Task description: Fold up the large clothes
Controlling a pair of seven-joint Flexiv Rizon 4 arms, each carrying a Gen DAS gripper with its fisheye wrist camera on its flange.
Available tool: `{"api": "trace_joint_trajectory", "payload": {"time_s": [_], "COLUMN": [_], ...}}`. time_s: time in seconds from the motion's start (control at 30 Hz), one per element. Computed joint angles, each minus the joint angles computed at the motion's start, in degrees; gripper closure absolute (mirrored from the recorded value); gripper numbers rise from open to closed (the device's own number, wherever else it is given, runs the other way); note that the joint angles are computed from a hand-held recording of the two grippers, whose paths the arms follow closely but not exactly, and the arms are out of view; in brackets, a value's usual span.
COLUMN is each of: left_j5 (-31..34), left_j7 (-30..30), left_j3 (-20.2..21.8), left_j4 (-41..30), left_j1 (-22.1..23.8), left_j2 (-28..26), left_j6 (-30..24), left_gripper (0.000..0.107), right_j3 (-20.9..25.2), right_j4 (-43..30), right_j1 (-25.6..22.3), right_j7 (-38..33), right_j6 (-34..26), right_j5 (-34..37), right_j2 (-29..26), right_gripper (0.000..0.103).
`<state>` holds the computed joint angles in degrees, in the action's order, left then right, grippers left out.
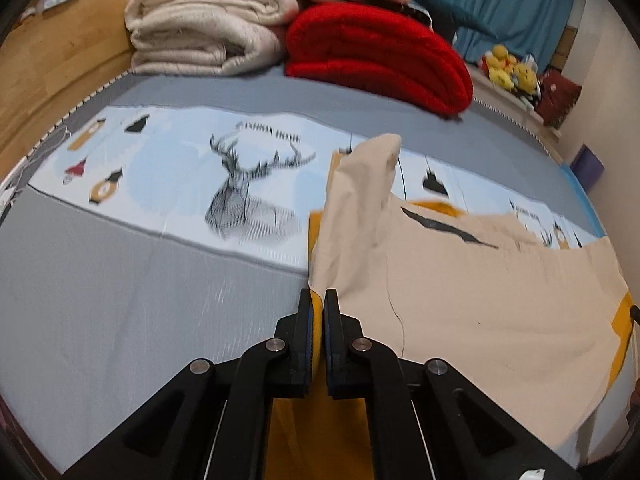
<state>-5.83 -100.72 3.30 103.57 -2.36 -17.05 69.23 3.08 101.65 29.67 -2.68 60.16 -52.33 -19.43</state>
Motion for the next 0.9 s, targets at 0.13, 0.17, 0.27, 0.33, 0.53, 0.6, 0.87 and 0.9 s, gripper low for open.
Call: {"api": "trace_joint_trajectory", "payload": {"time_s": [0.13,0.17,0.27,0.33,0.53,0.6,0.87,0.9], "left_j5": [1.10,0.25,-6.01,-5.31,-1.19,0.39,-19.90,-14.98], "left_j7": [-1.58,-1.10,1.41,-0.50,-3.57,-4.45,26.10,26.64], "left_j3": [0.57,0.04,-2.80,-1.80,0.34,0.75,-12.29,-10.73], "left_j4": [-3.81,-4.38,-9.14,-11.53,-12.46,-11.96,-4.07,-5.17], "left_j1": [-0.30,0.10,2.81,2.23,0.27,-0.19,6.40,4.36], "left_j2": [-3.35,-4.02,-8.26,-10.19,-9.62,-8.44,-4.47,-4.74], "left_j6": [-0.80,-2.04,-15.55,-20.09,-18.45,-17.00,-23.99,-25.78], "left_gripper": [0.103,0.103,0.091,0.087,0.085,0.085,0.072,0.072], "right_j3": [-1.49,-1.37,0.83,2.27,0.61,-0.29,-1.02,0.72], "right_j4": [-2.98,-4.21,-8.66,-11.58,-15.74,-15.52,-7.83,-7.01], "right_j1": [1.20,1.14,0.48,0.08,2.84,3.86,4.12,2.74], "right_j7": [1.52,0.69,-6.44,-11.34,-16.28,-15.40,-11.45,-14.72], "right_j6": [-2.79,-3.67,-9.85,-13.53,-20.03,-21.63,-11.85,-7.92], "right_j5": [-3.51,-2.63,6.91,13.97,18.13,17.59,3.77,5.52], "right_j2": [-1.97,-3.08,-7.09,-9.77,-13.33,-12.98,-6.94,-6.90], "right_gripper": [0.102,0.102,0.101,0.101,0.101,0.101,0.092,0.092]}}
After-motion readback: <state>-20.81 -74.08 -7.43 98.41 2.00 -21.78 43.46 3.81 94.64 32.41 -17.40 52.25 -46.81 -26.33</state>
